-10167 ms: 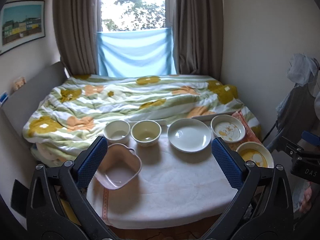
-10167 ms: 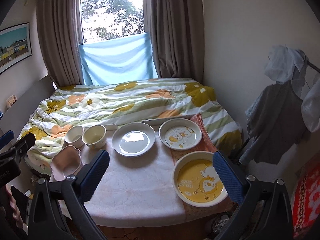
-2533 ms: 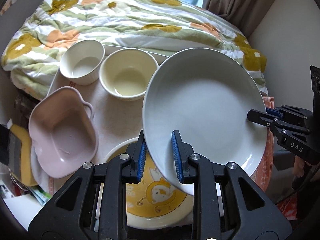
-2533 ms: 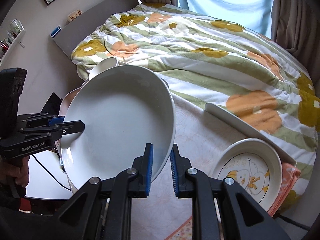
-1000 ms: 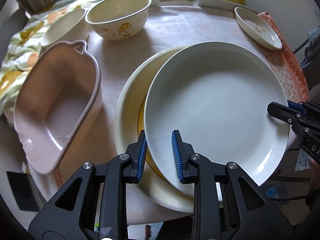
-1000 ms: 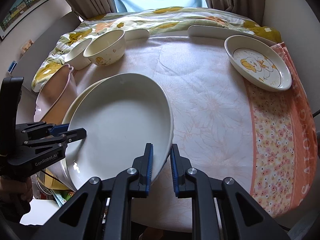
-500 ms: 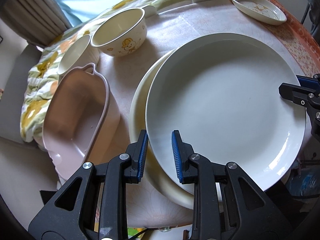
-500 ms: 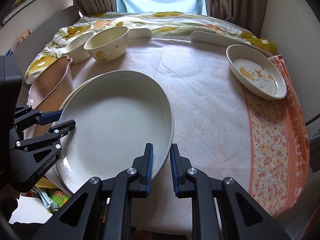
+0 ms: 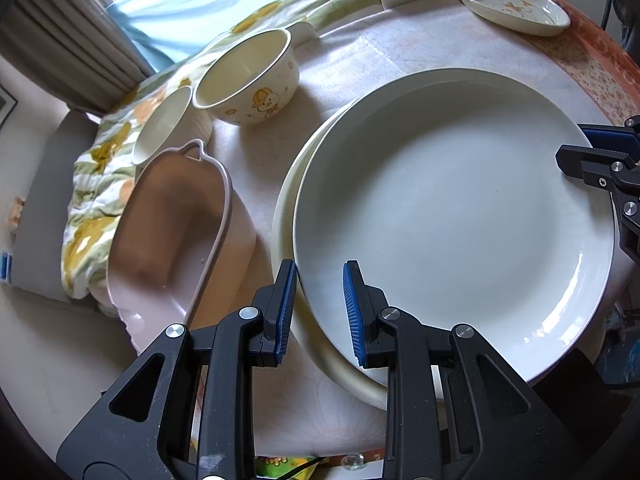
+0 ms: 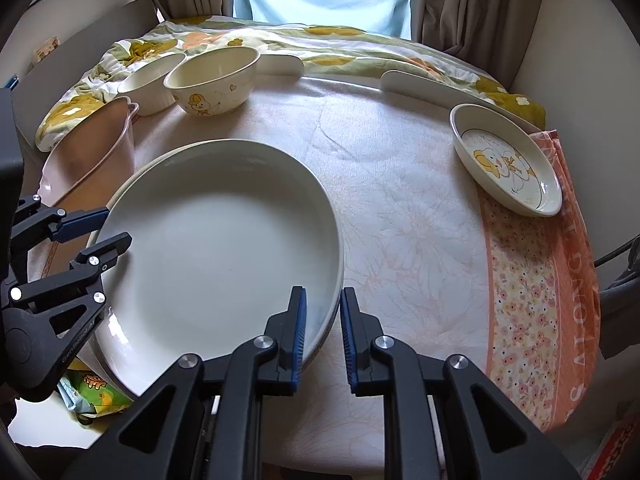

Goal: Organize plates and bowls
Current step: 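Lower the white plate into the yellow duck plate and open both grippers, then reach both grippers to the small duck-print plate rim and close them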

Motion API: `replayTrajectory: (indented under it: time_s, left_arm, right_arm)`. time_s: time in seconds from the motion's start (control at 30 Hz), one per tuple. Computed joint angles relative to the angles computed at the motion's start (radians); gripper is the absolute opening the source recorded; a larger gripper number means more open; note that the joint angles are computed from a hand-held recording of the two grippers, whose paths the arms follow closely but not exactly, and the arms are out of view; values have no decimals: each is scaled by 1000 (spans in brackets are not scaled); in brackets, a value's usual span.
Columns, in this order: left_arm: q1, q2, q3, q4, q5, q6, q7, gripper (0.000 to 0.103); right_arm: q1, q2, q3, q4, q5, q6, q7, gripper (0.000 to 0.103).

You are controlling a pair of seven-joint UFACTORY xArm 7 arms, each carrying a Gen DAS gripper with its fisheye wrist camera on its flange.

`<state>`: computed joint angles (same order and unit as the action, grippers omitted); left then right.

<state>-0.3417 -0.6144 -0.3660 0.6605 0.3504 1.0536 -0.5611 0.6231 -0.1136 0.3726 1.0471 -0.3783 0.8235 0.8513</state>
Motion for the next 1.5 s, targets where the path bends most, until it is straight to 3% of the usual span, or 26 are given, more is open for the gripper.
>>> replayTrajectory:
  time_s: [0.43, 0.67, 0.7, 0.73, 0.77, 0.8, 0.83, 0.87, 0.93, 1.1, 1.27, 1.4, 1.5]
  left_arm:
    - [2, -23, 19, -8, -36, -11, -3, 22]
    - [12, -67, 36, 55, -76, -6, 9, 22]
    - [17, -72, 38, 69, -80, -9, 10, 22]
    - [22, -77, 39, 81, -86, -14, 10, 29]
    - [28, -82, 40, 95, -90, -19, 10, 53]
    - [35, -87, 40, 106, -91, -28, 10, 71]
    - [43, -99, 39, 111, -88, -47, 8, 97]
    - [52, -119, 35, 109, -77, -80, 3, 103]
    - [56, -128, 45, 123, -80, -137, 27, 103]
    - [42, 12, 102, 264, -172, -224, 144, 103]
    - [14, 221, 123, 508, -239, -316, 288, 103]
    - [6, 391, 105, 710, -235, -362, 324, 103]
    - [-20, 540, 114, 826, -268, -345, 338, 103]
  right_arm:
    - [-1, -2, -3, -1, -1, -6, 2, 16]
    - [-18, -72, -9, 0, 48, -23, -3, 16]
    - [-23, -85, -11, -1, 61, -32, -5, 16]
    - [-32, -98, -9, 0, 63, -37, 0, 16]
    - [-41, -113, -6, 0, 61, -39, 9, 19]
    - [-51, -128, -4, -2, 61, -42, 15, 38]
    - [-63, -149, -2, -9, 58, -50, 29, 57]
    - [-76, -172, 1, -20, 55, -61, 45, 99]
    - [-103, -226, 4, -52, 52, -86, 68, 103]
    - [-161, -354, 1, -96, 85, -4, 60, 103]
    - [-244, -463, -24, -31, 127, 161, -2, 103]
    - [-395, -476, 44, 79, 22, 309, 49, 103]
    - [-383, -468, -24, 13, 89, 233, 18, 103]
